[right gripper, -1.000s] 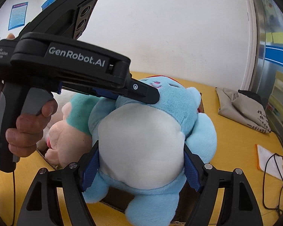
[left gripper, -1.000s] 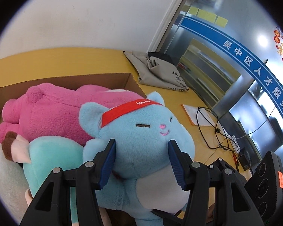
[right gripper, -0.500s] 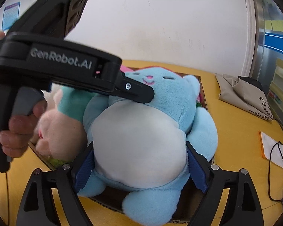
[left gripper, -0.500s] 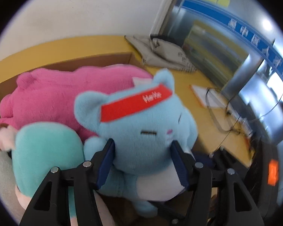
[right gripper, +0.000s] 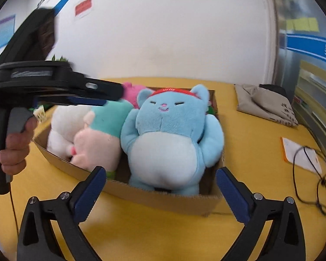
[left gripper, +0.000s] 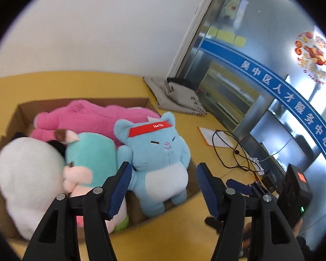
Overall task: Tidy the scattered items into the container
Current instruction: 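Lower the blue cat into the box and open both tools, then move both open tools to the clear phone case on the table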
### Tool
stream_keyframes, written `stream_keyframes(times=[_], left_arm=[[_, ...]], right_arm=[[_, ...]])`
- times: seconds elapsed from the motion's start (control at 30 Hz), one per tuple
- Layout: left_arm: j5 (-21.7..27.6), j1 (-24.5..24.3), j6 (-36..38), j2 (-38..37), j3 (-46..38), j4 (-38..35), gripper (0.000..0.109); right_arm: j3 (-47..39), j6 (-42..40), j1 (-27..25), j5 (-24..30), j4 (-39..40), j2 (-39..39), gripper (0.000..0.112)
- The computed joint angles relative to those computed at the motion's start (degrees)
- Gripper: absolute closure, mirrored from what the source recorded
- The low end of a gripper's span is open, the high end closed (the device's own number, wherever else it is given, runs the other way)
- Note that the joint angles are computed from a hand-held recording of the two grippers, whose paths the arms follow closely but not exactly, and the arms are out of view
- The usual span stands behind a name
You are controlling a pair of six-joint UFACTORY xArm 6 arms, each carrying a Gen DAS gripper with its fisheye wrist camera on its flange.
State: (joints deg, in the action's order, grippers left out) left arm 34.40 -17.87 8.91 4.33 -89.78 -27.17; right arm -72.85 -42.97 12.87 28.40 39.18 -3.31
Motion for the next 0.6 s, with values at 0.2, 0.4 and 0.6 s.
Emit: stream_keyframes(times=[0.2,0.4,0.6], left_arm=[[-1.06,0.40,-9.50,-15.14,11.42,15.54,0.033],[4.31,-0.42,-17.10,-28.93,19.27,27.03,0.033],[9.38,-2.16,-23.45,-46.37,38.41,31.12,0.033]], right_arm=[[6.25,7.99,1.22,-1.06,-6.79,-9.20,0.010],[8.14,10.31,2.99,-2.27,-13.79,-16.30,0.010],[17.98,6.31,3.41,3.00,-12.80,-28.89,0.010]])
